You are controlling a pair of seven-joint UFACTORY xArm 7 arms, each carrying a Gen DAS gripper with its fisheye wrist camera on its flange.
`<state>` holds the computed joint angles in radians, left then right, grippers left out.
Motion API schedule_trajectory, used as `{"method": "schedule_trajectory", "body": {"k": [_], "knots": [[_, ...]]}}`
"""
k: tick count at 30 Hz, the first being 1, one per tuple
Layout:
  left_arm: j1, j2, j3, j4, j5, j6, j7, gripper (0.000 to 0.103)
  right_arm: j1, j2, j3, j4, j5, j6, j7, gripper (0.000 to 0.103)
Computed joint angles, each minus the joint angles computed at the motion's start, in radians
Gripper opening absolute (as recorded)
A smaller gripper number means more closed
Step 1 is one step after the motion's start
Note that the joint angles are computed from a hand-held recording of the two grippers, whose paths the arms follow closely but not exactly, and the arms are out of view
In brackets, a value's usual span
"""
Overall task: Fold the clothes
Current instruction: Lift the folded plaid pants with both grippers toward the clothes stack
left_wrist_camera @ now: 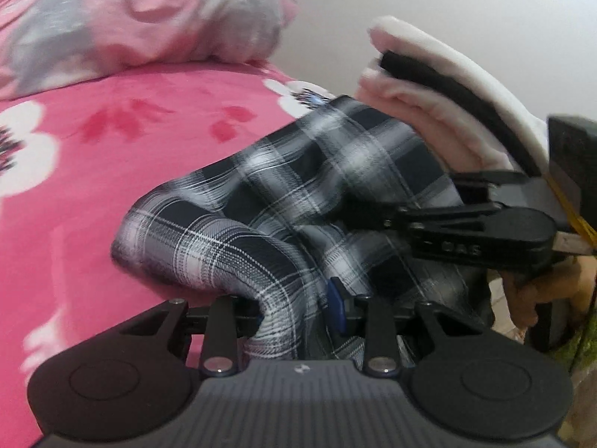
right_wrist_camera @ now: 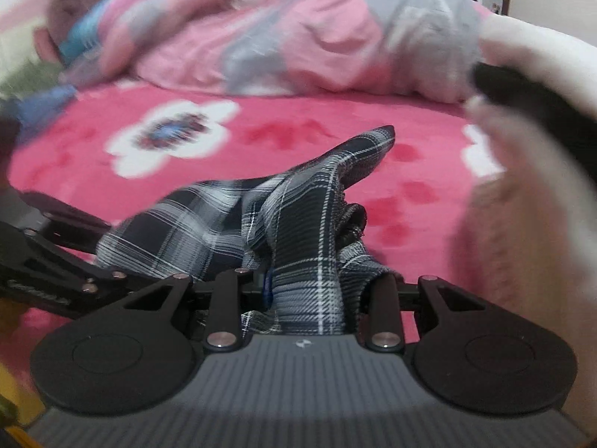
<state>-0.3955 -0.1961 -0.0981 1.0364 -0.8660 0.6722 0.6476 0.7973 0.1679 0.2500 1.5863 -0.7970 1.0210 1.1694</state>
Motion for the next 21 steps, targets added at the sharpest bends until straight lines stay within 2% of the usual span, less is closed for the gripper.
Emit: {"method": "schedule_trajectory", "body": {"k": [4,9,12,14,15,16,19,21], "knots": [[-0.007,0.059,-0.016,0.041,-0.019,-0.005,-0.008,0.032,-0.022,0.008,-0.013,-0.009,0.000,0.038,-0.071,0.029],[0.016,0.070,-0.012,0.026,-0.032,0.022,0.005,0.033,0.000,0.044,-0.020,0.005,-0.038,0.119,-0.062,0.031],[0.042,0.074,0.008,0.026,-0.064,0.081,0.005,0.043,0.039,0.062,-0.026,0.007,-0.108,0.181,-0.003,0.044],[0.063,0.071,0.022,0.025,-0.098,0.125,0.012,0.048,0.075,0.080,-0.026,0.030,-0.149,0.261,0.052,0.064],[0.073,0.070,0.026,0.027,-0.105,0.140,0.008,0.051,0.102,0.102,-0.025,0.056,-0.182,0.325,0.048,0.069],[0.082,0.070,0.029,0.030,-0.111,0.156,0.002,0.052,0.133,0.125,-0.026,0.082,-0.215,0.389,0.038,0.079],[0.110,0.079,0.040,0.048,-0.125,0.208,-0.022,0.054,0.239,0.182,-0.033,0.141,-0.313,0.563,-0.007,0.082],[0.129,0.096,0.045,0.073,-0.130,0.253,-0.044,0.054,0.296,0.191,-0.035,0.155,-0.348,0.621,-0.001,0.082]]}}
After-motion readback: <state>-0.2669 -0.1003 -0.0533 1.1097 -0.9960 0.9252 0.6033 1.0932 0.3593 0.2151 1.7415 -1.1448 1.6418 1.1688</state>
